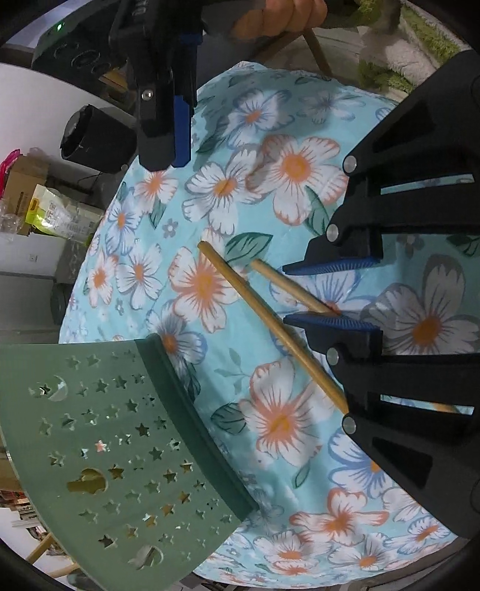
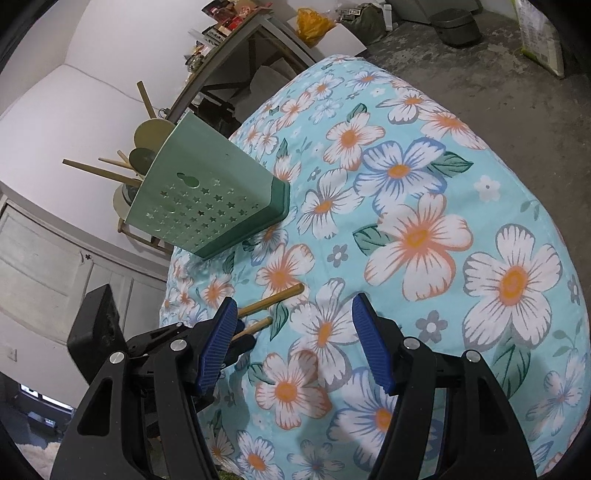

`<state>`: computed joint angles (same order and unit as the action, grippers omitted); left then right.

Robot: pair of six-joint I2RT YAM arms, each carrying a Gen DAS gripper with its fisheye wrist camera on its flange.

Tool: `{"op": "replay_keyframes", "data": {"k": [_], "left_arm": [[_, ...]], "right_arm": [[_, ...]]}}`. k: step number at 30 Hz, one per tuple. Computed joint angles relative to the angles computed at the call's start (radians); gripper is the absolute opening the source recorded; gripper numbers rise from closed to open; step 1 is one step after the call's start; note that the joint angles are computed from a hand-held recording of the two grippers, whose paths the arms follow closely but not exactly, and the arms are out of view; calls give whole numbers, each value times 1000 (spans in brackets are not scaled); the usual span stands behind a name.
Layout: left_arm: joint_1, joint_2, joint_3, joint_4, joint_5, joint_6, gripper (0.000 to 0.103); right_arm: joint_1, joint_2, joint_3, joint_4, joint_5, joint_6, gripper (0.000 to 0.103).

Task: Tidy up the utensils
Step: 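Move both tools back down to the two chopsticks on the quilt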

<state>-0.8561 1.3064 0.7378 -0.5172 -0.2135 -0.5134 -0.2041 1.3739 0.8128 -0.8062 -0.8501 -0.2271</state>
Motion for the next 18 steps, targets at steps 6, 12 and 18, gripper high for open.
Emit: {"op": "replay_keyframes", "data": {"k": [6, 12, 18], "left_arm": [[12, 21, -9, 35, 3, 11, 18], [-51, 60, 27, -8, -80, 30, 18], [-97, 120, 78, -44, -145, 33, 16]], "right_arm": [[-24, 14, 4, -7, -11, -10, 63], [-28, 12, 8, -23, -20, -23, 63], [-21, -8, 6, -29, -18, -19, 63]]}}
